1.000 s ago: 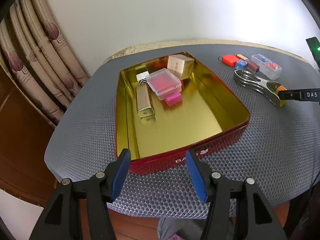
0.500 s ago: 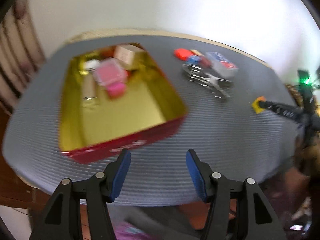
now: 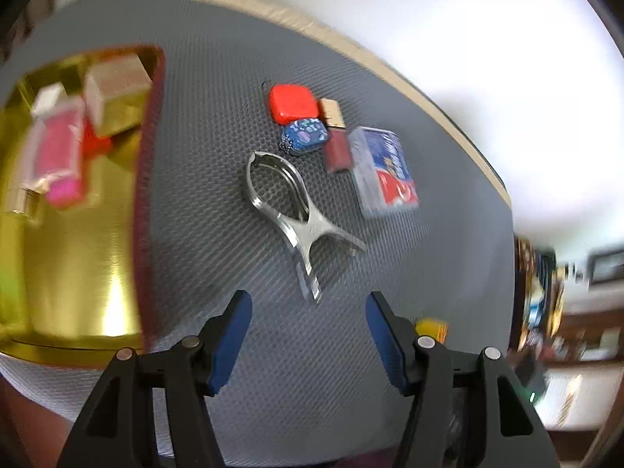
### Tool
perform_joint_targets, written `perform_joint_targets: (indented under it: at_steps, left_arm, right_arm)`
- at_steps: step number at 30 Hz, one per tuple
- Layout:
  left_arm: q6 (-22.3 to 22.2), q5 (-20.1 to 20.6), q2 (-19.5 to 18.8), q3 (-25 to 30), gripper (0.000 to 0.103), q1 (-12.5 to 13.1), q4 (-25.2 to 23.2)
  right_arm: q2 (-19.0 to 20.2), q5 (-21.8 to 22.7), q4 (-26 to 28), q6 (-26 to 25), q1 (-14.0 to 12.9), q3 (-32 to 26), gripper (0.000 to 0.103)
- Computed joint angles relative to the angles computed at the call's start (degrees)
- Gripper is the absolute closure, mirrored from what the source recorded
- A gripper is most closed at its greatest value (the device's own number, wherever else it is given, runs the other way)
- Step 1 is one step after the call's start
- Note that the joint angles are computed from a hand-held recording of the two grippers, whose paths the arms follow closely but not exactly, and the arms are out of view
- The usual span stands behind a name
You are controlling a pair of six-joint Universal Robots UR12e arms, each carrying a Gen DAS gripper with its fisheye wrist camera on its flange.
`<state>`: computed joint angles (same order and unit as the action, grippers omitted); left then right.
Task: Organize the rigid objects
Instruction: 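Grasp the silver metal clip with the left gripper while the right holds the striped block, then carry the silver clip into the tin and open the left gripper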
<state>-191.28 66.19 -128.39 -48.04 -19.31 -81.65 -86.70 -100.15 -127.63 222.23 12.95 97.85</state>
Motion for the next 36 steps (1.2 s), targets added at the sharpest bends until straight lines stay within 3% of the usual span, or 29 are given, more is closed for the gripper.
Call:
perform_joint_targets:
  at_steps: [6,15,18,20,22,23,30,36]
  left_arm:
    - [-10.8,2.6,-5.0,6.4,0.041,-0.9,-1.9]
    - [-15.8,7.8,-11.2,15.8,0.041,-2.6,-8.1]
    - [-16.6,9.2,-11.7,16.5,0.041,-3.1,-7.2]
    - [-17.7,9.2,-10.9,14.5,0.041,-3.1,-4.1]
    - [-18.6,10.5,-10.3,13.1,0.051,-3.2,-1.9]
    - [-18.1,10.9,-9.2,11.6,0.062,-3.1,-1.5]
    - [-14.4,12.4,-8.6,10.8,0.069,-3.5,-0.7]
    - [-10.5,10.7,-3.8,3.8,0.07,-3.4,4.6]
  right_arm:
    - [-1.8,3.0,-3.2,0.5,-1.0,2.5,0.073]
    - [-2.8,4.8,-4.6,0.5,-1.5,3.6,0.073]
    - [-3.0,5.3,-5.2,0.7,-1.8,4.0,0.073]
    - [-3.0,5.5,-5.4,0.8,-1.9,4.0,0.073]
    - [-3.1,5.7,-5.6,0.9,-2.0,4.2,0.072]
    - [-3.1,5.7,-5.7,1.0,-2.0,4.2,0.072]
    - [-3.1,6.2,-5.7,1.4,-2.3,4.1,0.072]
    - [-2.7,5.4,-5.1,1.2,-2.1,3.7,0.072]
